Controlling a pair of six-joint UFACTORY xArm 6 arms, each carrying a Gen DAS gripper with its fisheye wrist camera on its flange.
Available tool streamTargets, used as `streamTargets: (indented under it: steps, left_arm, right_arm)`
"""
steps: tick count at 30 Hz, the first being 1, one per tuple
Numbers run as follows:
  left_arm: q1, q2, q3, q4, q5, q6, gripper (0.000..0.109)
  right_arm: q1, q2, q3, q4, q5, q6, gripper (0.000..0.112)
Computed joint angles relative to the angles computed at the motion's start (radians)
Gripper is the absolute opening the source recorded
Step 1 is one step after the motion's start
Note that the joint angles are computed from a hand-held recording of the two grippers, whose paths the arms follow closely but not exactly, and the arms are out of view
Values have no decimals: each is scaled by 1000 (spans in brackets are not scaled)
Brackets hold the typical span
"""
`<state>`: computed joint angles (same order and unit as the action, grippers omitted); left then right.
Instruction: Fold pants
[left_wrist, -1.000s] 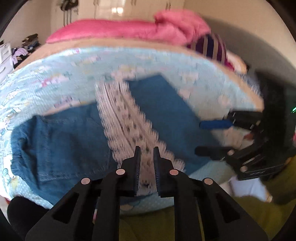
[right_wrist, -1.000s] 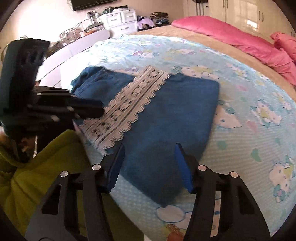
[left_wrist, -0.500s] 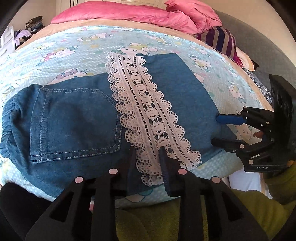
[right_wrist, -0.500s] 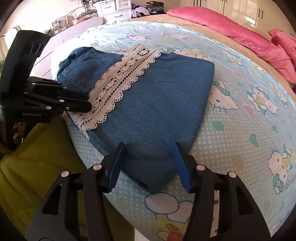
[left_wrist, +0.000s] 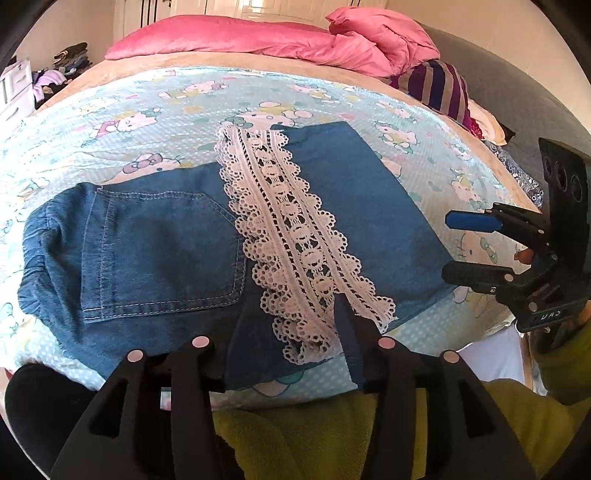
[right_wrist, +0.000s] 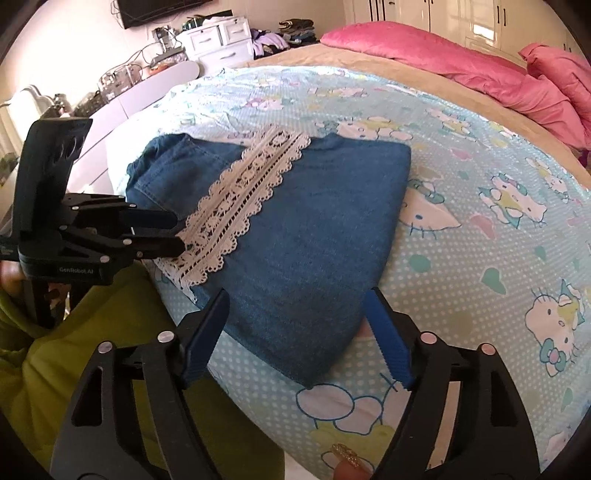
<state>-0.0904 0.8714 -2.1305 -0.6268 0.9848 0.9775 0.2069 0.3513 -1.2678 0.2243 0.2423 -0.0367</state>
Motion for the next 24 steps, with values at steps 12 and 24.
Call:
streamTargets:
  steps: [12, 24]
  left_arm:
    - [21, -79, 106, -39, -99, 26, 83]
    - [51, -92, 117, -35, -171, -5, 92]
  right_arm:
    - [-3, -17, -17, -23, -52, 37, 88]
    - [16, 70, -205, -39, 0, -15, 91]
